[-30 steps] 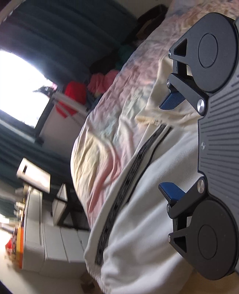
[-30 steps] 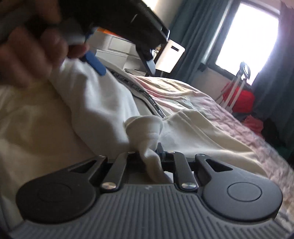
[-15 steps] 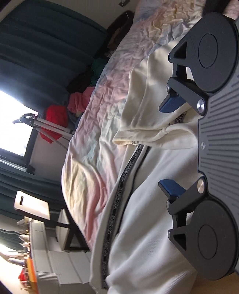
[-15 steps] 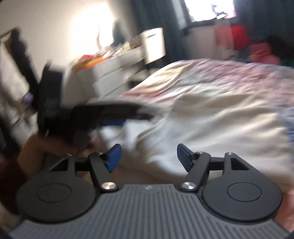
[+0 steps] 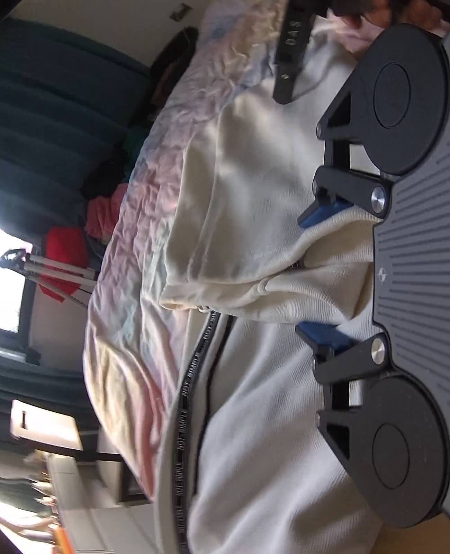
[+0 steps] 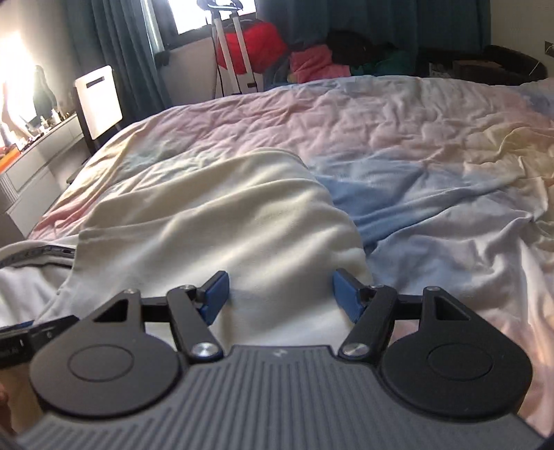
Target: Fold clothes
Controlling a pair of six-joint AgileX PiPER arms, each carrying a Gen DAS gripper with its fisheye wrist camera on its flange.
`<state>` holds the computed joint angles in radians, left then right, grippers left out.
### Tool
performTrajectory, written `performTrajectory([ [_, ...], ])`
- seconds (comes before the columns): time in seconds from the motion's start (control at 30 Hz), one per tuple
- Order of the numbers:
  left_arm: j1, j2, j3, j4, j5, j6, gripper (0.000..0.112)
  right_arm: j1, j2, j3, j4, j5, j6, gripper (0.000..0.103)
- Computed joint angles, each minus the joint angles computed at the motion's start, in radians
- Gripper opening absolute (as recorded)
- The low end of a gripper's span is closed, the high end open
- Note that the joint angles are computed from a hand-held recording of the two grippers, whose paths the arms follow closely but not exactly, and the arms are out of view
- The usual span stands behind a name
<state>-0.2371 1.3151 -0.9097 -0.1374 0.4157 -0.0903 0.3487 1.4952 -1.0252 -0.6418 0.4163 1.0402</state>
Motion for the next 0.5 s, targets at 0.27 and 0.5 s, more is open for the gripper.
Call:
performTrajectory([
  [0.27, 0.101, -0.136, 0.014, -0.314, 0.116, 0.186, 0.013, 0.053, -0.030, 0.009, -0.117, 0.071, 0.083, 0.069],
  [0.5, 0.114, -0.149, 0.052, -0.286, 0.170, 0.169, 0.022, 0.041, -0.016, -0.012, -0.067, 0.119, 0.037, 0.069],
])
